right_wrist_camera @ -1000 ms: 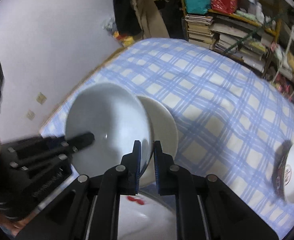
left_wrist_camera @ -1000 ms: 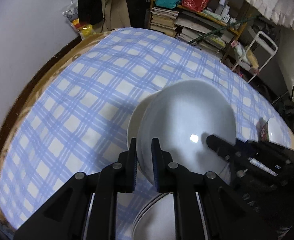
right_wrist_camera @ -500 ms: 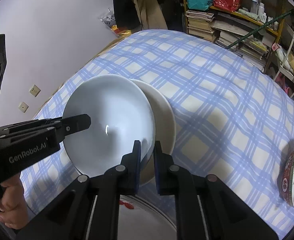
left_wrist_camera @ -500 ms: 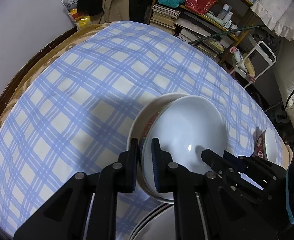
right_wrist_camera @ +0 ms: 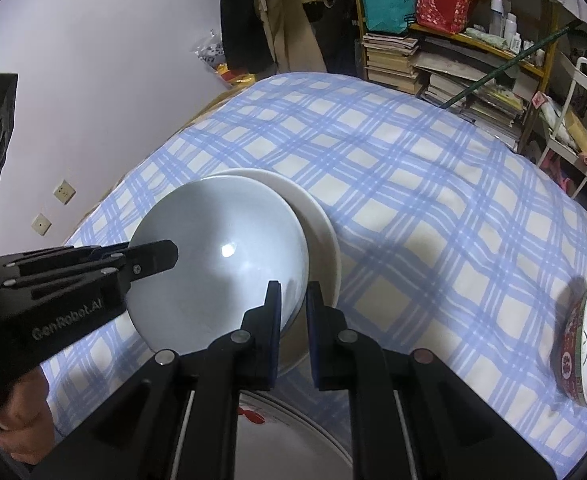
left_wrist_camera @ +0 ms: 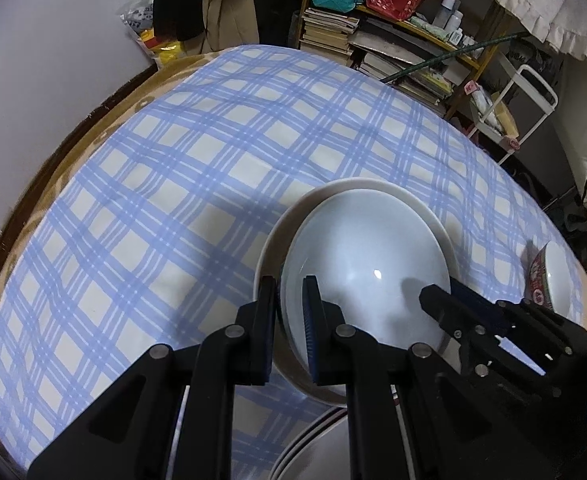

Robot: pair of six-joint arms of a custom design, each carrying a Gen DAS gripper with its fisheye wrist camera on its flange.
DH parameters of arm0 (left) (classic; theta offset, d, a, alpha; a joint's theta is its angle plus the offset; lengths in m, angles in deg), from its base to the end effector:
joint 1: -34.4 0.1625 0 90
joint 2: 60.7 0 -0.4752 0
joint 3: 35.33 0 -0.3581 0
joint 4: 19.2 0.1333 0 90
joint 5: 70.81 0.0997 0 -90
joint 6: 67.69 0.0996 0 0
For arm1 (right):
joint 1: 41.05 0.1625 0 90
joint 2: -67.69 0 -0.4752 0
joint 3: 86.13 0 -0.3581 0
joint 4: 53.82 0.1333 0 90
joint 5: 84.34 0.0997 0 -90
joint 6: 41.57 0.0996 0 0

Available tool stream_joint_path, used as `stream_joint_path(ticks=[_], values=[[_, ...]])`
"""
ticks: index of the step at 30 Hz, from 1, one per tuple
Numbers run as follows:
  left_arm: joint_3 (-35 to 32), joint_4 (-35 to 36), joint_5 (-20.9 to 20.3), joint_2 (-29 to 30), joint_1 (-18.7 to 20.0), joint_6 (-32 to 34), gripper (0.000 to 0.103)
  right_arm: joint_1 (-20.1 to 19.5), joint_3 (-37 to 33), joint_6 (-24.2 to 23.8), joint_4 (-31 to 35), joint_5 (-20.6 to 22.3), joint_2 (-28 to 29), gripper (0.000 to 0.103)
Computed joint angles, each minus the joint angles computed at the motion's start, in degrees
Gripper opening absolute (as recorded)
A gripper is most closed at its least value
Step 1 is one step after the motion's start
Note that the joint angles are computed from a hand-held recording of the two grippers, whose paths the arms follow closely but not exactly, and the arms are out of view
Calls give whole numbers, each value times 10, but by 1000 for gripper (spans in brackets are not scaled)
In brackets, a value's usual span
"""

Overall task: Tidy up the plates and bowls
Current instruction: 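Lower the second bowl into the first bowl with both grippers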

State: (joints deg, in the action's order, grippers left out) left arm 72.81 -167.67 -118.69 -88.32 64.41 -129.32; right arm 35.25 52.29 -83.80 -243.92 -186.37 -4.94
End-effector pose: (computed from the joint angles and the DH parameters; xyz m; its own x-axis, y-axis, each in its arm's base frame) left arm -0.3716 -0.4457 -0.0763 -0.7789 -0.0429 -0.6257 0.2468 0.8962 -0.3686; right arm 0.0085 -0.4405 0.2652 -0.8145 -0.2833 0.5063 -0.4751 0.8266 -0.3017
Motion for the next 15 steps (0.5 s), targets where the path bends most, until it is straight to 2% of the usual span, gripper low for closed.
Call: stream_joint_path(ticks=[5,9,15], values=[[-8,23,19,6,-7,3,13,-7,0,2,-1,12,-4,13],[-10,23,23,9,-5,4,13,-13,6,-8,-26,25,-7,14],[-6,14,25,7,-5,8,13,-21,0,7,7,38,-18,14]])
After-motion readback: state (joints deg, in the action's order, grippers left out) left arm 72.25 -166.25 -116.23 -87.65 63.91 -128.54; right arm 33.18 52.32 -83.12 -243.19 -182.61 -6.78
